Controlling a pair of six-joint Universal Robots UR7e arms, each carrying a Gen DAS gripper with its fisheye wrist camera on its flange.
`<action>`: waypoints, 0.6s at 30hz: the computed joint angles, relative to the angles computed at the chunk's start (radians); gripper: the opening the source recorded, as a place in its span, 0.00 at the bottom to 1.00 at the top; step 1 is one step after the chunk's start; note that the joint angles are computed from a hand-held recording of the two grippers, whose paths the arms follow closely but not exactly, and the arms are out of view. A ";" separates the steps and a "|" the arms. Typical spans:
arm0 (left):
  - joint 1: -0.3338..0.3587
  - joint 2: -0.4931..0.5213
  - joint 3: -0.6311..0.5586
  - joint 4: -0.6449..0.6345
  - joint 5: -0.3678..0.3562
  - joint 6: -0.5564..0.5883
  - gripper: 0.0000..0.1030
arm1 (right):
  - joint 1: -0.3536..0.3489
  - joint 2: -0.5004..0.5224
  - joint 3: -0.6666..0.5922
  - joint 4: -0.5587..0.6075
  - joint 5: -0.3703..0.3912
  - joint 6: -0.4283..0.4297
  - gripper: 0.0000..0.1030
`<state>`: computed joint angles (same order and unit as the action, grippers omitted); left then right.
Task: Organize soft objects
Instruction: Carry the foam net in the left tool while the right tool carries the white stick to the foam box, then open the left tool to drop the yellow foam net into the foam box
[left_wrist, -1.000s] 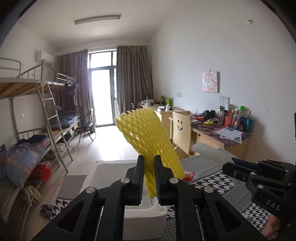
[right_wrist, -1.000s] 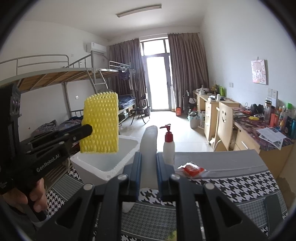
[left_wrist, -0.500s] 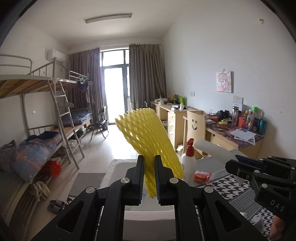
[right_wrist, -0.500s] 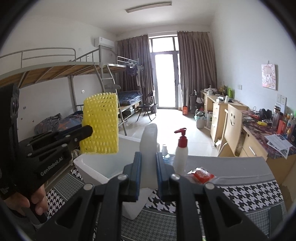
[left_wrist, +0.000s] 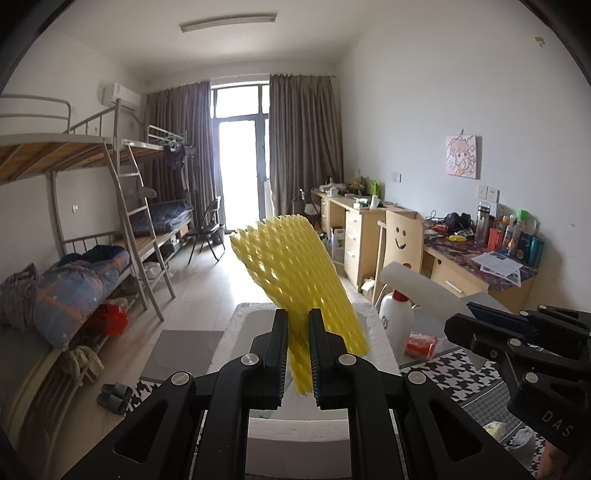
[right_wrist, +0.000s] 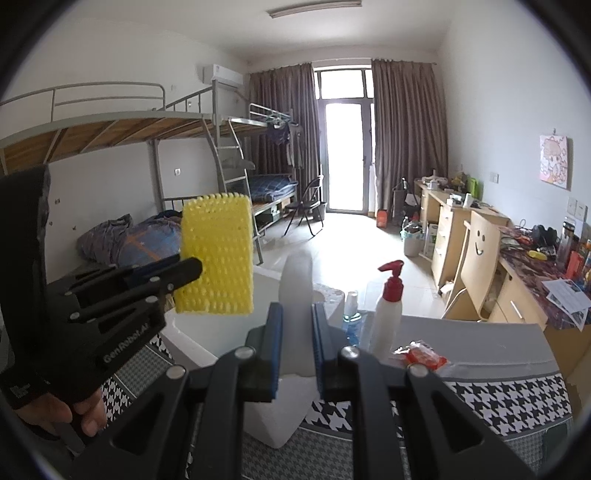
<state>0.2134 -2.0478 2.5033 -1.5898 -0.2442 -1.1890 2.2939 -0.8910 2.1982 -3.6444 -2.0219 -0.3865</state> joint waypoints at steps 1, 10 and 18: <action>0.004 -0.003 0.000 -0.002 -0.001 0.002 0.11 | -0.001 0.002 -0.004 0.004 0.000 0.000 0.18; 0.054 -0.005 0.017 -0.119 -0.002 0.100 0.11 | -0.005 0.031 -0.041 0.047 -0.004 0.018 0.18; 0.123 0.038 0.056 -0.421 -0.034 0.317 0.12 | -0.011 0.062 -0.077 0.090 -0.024 0.033 0.18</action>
<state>0.3364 -2.0099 2.5590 -2.0105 -0.2786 -0.8717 2.2830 -0.8285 2.1210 -3.5545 -2.0458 -0.3531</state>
